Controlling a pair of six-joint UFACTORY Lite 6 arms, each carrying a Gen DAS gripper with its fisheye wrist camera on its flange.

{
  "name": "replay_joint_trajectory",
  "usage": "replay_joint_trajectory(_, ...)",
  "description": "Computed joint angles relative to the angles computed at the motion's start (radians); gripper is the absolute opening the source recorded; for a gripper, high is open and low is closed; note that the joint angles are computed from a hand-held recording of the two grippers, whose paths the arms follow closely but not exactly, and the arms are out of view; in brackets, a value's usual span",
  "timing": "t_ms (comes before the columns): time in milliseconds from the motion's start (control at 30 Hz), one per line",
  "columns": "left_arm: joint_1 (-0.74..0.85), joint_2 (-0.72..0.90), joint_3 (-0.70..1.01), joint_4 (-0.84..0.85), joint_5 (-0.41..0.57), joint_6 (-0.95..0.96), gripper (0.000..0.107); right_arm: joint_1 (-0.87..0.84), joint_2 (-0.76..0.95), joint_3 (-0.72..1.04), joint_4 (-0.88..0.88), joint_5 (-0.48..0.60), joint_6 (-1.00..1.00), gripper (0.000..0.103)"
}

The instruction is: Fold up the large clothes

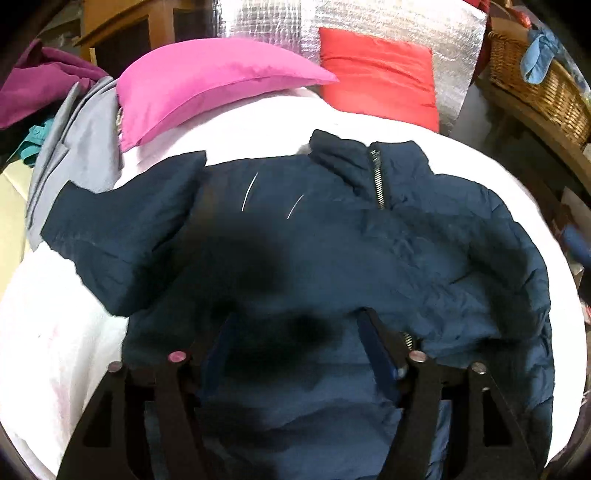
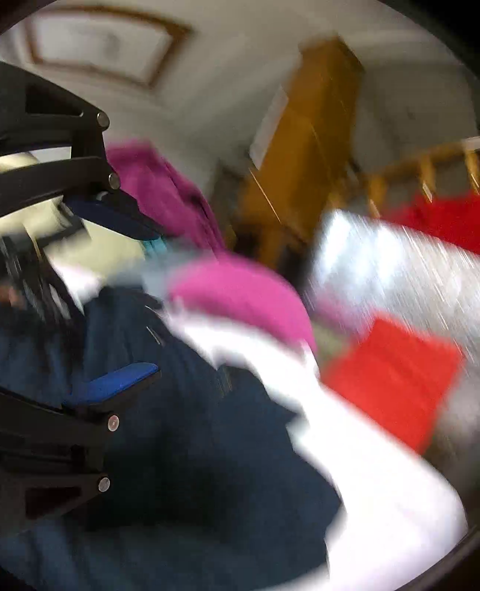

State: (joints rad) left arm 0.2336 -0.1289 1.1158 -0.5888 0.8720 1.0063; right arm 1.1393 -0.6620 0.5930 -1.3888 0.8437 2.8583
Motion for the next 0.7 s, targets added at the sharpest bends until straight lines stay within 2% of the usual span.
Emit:
replay_joint_trajectory(100, -0.025, 0.02, 0.005, 0.018, -0.026, -0.037, 0.079, 0.046, -0.093, -0.028, 0.217, 0.208, -0.118, 0.073)
replay_joint_trajectory(200, -0.017, 0.094, 0.055, 0.039, -0.003, -0.085, 0.079, 0.018, -0.149, -0.053, 0.353, 0.283, -0.214, 0.073)
replay_joint_trajectory(233, -0.002, 0.131, 0.085, 0.04, 0.023, -0.108, 0.079, -0.007, -0.158, -0.064, 0.38, 0.274, -0.233, 0.073)
replay_joint_trajectory(367, 0.05, 0.201, 0.161, 0.014, 0.064, -0.153, 0.079, -0.165, -0.253, -0.17, 0.48, 0.124, -0.335, 0.071)
replay_joint_trajectory(400, 0.058, 0.214, 0.173, 0.009, 0.063, -0.161, 0.079, -0.157, -0.291, -0.2, 0.516, 0.127, -0.349, 0.07)
replay_joint_trajectory(467, 0.072, 0.257, 0.214, 0.009, 0.066, -0.185, 0.079, -0.262, -0.279, -0.228, 0.549, 0.017, -0.428, 0.066)
replay_joint_trajectory(533, 0.088, 0.312, 0.272, 0.006, 0.092, -0.219, 0.079, -0.362, -0.238, -0.246, 0.6, -0.114, -0.509, 0.052)
replay_joint_trajectory(567, 0.104, 0.347, 0.305, -0.004, 0.111, -0.232, 0.075, -0.387, -0.211, -0.253, 0.61, -0.155, -0.52, 0.048)
replay_joint_trajectory(600, 0.117, 0.379, 0.336, -0.01, 0.131, -0.247, 0.061, -0.388, -0.216, -0.26, 0.617, -0.155, -0.528, 0.043)
replay_joint_trajectory(700, 0.132, 0.409, 0.363, 0.003, 0.13, -0.28, 0.037, -0.236, -0.151, -0.178, 0.501, 0.022, -0.409, 0.037)
